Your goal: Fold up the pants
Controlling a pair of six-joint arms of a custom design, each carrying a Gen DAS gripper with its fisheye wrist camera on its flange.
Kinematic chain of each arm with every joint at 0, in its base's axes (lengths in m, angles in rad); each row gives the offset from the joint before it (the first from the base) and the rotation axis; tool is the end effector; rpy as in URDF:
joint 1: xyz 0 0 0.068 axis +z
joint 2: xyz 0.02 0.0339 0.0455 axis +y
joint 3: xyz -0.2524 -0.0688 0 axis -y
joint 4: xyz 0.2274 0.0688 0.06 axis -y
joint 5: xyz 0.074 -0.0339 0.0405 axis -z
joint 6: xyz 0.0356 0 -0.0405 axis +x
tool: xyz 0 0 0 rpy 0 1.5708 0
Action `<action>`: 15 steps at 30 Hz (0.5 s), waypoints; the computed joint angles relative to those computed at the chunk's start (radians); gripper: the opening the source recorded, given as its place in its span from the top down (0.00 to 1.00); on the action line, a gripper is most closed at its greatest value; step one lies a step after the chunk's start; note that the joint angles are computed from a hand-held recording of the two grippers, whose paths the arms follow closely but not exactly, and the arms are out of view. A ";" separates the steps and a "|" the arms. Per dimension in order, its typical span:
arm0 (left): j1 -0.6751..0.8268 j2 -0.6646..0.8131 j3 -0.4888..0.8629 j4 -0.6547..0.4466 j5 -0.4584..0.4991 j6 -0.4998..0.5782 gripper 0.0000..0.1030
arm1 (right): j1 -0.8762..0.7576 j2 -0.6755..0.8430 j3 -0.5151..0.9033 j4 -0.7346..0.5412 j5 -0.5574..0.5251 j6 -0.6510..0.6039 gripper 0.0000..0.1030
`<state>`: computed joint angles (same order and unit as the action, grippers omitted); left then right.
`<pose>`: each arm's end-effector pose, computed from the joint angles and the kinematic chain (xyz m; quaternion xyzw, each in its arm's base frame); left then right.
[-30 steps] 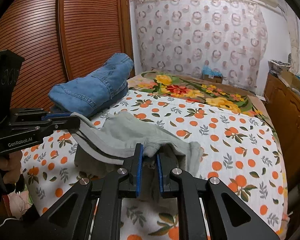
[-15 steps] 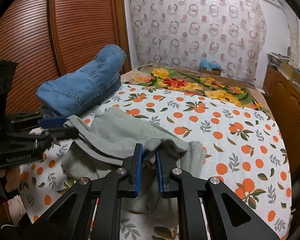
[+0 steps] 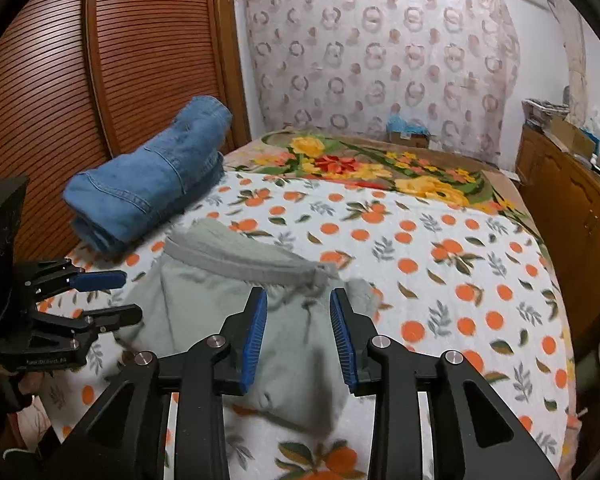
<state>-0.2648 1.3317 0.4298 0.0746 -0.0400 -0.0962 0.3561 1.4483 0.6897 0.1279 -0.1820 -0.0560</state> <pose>0.2151 -0.0569 0.1369 0.0712 0.9288 -0.0469 0.3606 0.2635 0.1049 0.1868 -0.2219 0.8607 0.1475 0.4339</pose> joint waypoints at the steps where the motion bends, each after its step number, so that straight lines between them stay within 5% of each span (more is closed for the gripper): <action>1: 0.005 0.007 -0.005 0.006 0.006 -0.001 0.49 | -0.006 -0.010 -0.012 -0.009 -0.006 -0.007 0.67; 15: -0.004 -0.043 -0.079 -0.002 0.053 -0.020 0.50 | -0.062 -0.096 -0.119 -0.099 -0.082 -0.073 0.67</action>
